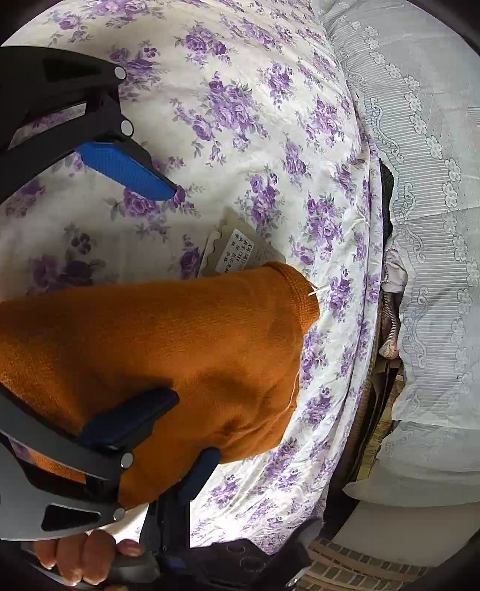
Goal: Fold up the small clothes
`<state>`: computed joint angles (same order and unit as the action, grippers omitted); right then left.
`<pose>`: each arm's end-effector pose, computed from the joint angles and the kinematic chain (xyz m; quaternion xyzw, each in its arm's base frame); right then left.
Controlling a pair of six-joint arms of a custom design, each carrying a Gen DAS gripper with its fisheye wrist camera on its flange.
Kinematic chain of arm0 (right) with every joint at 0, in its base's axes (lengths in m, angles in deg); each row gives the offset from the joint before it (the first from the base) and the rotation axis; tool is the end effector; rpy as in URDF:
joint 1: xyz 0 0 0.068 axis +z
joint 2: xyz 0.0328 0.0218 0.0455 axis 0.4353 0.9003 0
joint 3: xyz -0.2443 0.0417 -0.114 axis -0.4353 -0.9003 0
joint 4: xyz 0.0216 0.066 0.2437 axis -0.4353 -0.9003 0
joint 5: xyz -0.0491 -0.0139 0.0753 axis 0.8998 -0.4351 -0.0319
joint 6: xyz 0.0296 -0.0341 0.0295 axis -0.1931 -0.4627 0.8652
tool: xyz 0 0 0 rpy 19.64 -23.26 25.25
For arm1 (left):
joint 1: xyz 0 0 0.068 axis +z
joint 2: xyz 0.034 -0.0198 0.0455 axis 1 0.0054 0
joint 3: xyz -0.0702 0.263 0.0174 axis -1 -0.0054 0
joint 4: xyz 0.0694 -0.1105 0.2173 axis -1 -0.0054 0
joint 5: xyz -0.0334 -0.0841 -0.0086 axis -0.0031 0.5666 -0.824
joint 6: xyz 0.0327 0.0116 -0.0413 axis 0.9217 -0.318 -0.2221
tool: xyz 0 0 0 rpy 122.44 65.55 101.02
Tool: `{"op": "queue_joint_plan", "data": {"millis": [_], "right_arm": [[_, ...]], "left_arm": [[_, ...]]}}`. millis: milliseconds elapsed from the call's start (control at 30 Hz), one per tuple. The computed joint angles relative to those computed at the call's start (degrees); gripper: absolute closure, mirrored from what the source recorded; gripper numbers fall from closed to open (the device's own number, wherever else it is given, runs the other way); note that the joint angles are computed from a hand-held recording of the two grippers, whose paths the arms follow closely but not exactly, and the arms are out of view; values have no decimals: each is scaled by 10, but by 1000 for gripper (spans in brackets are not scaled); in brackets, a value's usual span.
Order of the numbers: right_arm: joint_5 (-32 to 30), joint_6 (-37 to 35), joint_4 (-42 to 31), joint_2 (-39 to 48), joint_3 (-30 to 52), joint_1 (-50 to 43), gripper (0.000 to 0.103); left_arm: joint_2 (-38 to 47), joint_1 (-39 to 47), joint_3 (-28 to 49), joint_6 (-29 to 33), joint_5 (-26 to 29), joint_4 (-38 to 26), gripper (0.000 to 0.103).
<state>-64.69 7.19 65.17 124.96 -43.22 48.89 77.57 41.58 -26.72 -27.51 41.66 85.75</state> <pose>0.1962 0.1057 0.1109 0.0862 0.7732 0.5694 0.2653 0.1631 -0.1591 0.1284 0.0057 0.9281 -0.0622 0.3671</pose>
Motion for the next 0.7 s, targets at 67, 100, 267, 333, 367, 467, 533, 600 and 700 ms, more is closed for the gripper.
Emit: {"op": "queue_joint_plan", "data": {"millis": [67,100,267,333,367,467,533,600,700], "right_arm": [[21,-17,-59,-57,-5,15,4],[29,-23,-82,-80,-6,20,4],[76,-75,-245,-217,-7,35,4],[95,-94,-296,-256,-9,37,4],[103,-101,-318,-275,-13,37,4],[108,-103,-336,-302,-32,32,4],[114,-104,-354,-320,-42,30,4],[122,-106,-368,-338,-51,31,4],[125,-110,-387,-366,-67,27,4]], "left_arm": [[-3,-5,-1,-3,-7,-3,4],[-4,-7,-1,-4,-10,-5,4],[-12,-11,-3,-4,-15,-11,4],[-17,-10,-6,-4,-15,-11,4],[-20,-11,-7,-4,-15,-12,4],[-25,-17,-9,-9,-18,-16,4],[-30,-21,-11,-12,-20,-19,5],[-38,-27,-12,-17,-20,-27,5],[-74,-22,-26,-14,15,-28,5]]}}
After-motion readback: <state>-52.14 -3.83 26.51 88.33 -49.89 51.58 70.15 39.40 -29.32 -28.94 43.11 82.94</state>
